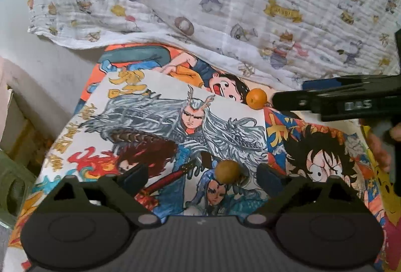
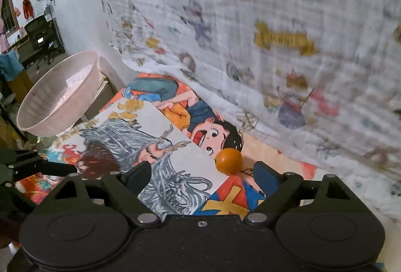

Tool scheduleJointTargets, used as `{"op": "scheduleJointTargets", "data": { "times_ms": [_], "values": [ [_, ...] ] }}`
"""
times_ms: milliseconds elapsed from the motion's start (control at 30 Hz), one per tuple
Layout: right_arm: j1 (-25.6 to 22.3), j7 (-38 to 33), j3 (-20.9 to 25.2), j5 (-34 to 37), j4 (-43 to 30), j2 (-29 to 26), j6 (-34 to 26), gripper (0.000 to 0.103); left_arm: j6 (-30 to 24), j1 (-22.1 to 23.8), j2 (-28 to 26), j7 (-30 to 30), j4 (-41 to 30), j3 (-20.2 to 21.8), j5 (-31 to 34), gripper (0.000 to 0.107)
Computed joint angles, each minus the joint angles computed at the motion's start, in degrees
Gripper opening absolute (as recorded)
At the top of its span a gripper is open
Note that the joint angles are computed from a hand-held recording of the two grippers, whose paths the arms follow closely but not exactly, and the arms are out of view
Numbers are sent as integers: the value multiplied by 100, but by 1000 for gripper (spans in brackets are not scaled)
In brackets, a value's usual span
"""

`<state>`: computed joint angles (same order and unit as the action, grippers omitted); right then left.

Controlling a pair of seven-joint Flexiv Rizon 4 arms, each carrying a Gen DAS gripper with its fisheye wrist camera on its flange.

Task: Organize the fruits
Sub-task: 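Grasp a small brown fruit with the left tool while the right tool reaches a small orange, then close the right tool on the small orange while the left tool lifts the brown fruit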

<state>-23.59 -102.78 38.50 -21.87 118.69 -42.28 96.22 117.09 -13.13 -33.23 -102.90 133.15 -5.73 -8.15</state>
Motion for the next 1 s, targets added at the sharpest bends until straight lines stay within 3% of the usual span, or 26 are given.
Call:
{"op": "scheduleJointTargets", "data": {
  "times_ms": [333, 533, 667, 1000],
  "values": [
    [883, 179, -1072, -362, -82, -342, 773, 76, -67, -335, -286, 392, -304, 149, -169, 82],
    [1067, 411, -1394, -783, -168, -525, 1067, 73, -291, -167, -342, 454, -461, -57, -55, 72],
    [1075, 599, -1467, -1076, -254, -647, 1132, 65, -557, -63, -340, 500, -564, -148, -33, 64],
    [1602, 893, -2159, -1220, -221, -667, 1637, 49, -681, -157, -364, 554, -667, -42, -68, 44]
  ]
}}
